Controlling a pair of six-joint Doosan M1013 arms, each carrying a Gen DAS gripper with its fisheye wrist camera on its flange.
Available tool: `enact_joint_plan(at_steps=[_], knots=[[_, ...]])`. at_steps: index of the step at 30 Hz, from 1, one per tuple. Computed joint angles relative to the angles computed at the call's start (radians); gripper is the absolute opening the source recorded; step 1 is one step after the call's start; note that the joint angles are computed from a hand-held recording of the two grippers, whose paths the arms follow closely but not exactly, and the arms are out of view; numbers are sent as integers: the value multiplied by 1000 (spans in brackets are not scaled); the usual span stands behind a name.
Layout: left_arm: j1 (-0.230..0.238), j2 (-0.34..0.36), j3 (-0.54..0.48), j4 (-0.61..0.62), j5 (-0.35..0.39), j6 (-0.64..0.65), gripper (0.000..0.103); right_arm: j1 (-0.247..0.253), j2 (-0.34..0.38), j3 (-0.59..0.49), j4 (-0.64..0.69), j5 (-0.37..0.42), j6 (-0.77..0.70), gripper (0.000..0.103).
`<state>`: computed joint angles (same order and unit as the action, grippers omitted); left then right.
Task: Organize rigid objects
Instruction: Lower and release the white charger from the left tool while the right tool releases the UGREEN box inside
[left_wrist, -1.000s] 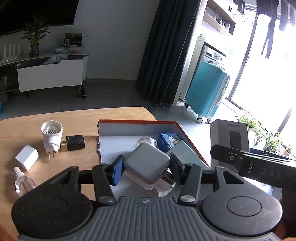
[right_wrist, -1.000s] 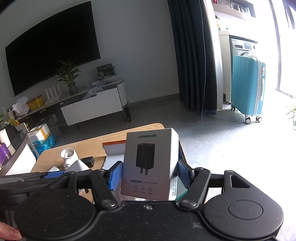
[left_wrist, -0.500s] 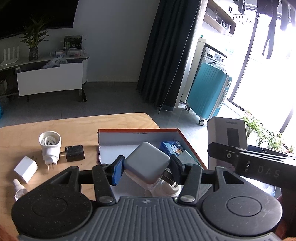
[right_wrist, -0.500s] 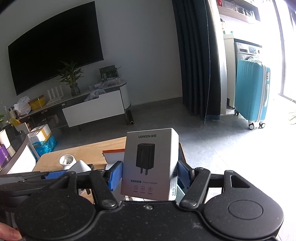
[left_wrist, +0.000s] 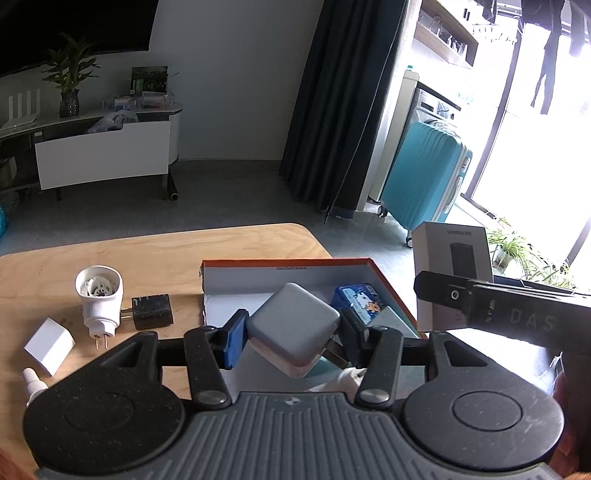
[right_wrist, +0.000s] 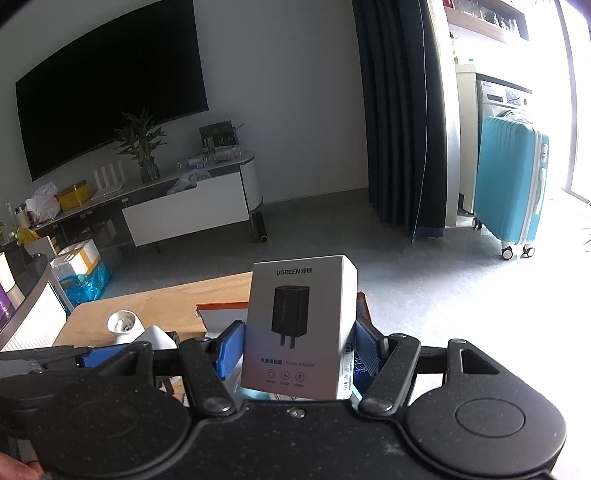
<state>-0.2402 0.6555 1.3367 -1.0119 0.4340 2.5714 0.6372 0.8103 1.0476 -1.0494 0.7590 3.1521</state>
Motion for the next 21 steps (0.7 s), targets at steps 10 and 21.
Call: enact_joint_plan(at_steps=[10, 21], knots=[[1, 30, -45, 107, -1, -121, 53, -20, 38, -59, 91, 0, -92, 77], [-1, 58, -93, 182, 6, -199, 53, -35, 70, -112, 151, 10, -162, 77]])
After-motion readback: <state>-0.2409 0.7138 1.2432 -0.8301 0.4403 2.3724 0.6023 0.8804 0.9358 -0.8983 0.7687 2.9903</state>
